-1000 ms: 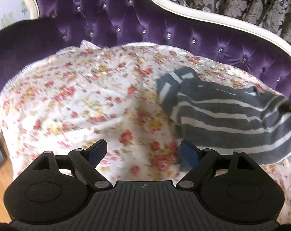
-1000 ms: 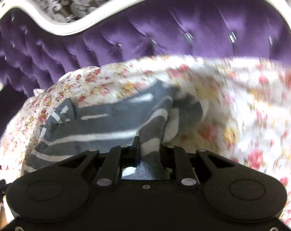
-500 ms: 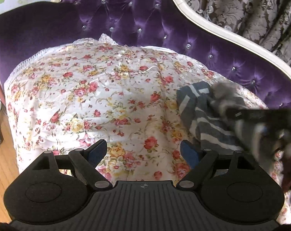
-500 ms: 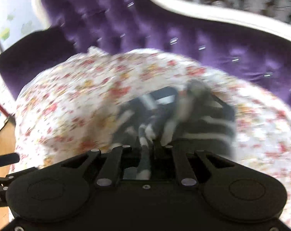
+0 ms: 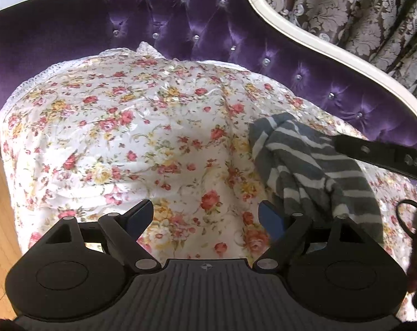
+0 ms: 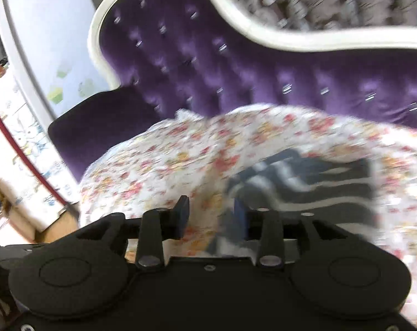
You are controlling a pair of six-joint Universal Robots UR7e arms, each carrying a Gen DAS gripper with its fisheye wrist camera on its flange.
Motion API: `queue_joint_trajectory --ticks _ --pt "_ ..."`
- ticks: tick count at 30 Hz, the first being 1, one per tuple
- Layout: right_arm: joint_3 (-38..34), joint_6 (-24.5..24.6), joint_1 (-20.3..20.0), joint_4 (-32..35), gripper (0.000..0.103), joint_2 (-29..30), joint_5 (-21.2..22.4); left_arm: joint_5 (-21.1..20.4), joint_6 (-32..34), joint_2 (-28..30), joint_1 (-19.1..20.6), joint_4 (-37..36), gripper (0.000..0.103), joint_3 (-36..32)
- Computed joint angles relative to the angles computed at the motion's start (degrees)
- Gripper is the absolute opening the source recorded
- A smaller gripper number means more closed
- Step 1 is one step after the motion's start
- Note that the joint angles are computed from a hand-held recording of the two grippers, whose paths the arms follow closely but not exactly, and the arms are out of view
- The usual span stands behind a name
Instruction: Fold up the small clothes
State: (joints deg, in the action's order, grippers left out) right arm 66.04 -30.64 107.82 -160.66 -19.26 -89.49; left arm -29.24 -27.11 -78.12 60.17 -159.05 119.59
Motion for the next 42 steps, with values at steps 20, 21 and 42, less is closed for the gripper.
queue_joint_trajectory --ticks 20,21,42 --pt "22.1 -45.4 -0.2 -35.4 0.042 -0.7 -4.2 -16.2 3.1 1.3 2.3 -5.0 0.083 -2.5" --pt "21.9 -45.4 -0.4 -35.8 0.022 -0.6 -3.9 -17.9 3.2 1.5 2.6 -5.2 0.083 -3.1" --pt "22.0 -30.7 -4.0 -32.9 0.012 -2.9 3.0 -37.0 1.5 15.0 11.9 0.8 0.079 -21.5"
